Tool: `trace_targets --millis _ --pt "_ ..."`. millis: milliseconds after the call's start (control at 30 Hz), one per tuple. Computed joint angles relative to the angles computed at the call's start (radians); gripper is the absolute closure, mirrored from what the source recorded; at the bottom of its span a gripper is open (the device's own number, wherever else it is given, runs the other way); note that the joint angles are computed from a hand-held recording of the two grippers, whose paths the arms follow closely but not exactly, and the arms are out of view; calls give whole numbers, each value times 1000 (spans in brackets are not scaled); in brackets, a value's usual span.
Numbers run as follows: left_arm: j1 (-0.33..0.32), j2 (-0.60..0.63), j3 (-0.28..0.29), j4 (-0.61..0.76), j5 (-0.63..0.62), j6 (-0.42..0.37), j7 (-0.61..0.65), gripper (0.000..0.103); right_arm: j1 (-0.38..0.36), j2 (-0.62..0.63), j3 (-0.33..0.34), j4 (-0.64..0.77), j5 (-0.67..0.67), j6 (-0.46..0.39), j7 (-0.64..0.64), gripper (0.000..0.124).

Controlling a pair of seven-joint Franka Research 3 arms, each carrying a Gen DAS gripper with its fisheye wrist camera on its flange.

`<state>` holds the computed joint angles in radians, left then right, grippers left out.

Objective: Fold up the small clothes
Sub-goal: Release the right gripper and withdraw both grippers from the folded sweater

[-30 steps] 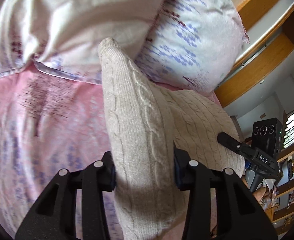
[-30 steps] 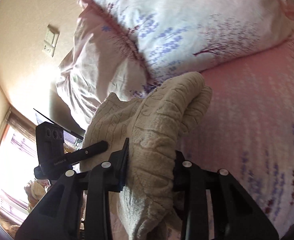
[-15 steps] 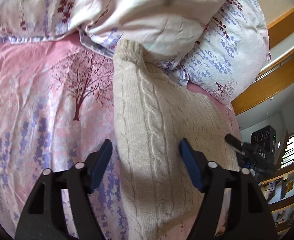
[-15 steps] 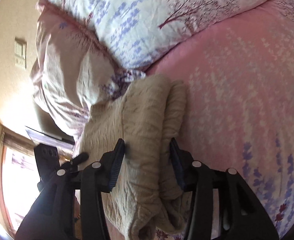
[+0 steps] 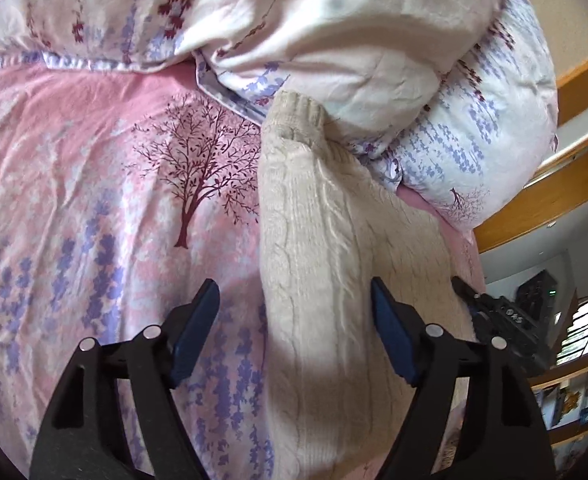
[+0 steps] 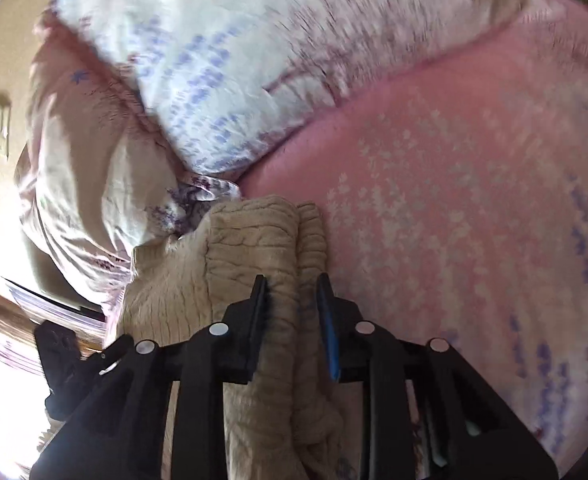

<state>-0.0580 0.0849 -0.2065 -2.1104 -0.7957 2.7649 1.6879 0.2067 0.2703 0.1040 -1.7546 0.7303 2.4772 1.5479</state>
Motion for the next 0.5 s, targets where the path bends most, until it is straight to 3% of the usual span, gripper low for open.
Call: trace_targets --millis 67,133,233,333,500 --pt "-23 -54 0 -54 99 73 -50 29 11 -79 6 -77 -1 80 -67 71" --pt "-53 -116 -1 -118 205 174 -98 28 5 -165 27 -154 112 127 -227 67" --pt "-86 -199 -14 -201 369 291 -174 24 35 -242 22 -215 233 109 -396 67" --pt "-99 -213 -35 -207 499 287 -233 18 78 -276 14 -254 150 123 -404 67" --pt "-99 -180 -44 -196 708 194 -389 16 128 -266 11 -297 -183 155 -200 67"
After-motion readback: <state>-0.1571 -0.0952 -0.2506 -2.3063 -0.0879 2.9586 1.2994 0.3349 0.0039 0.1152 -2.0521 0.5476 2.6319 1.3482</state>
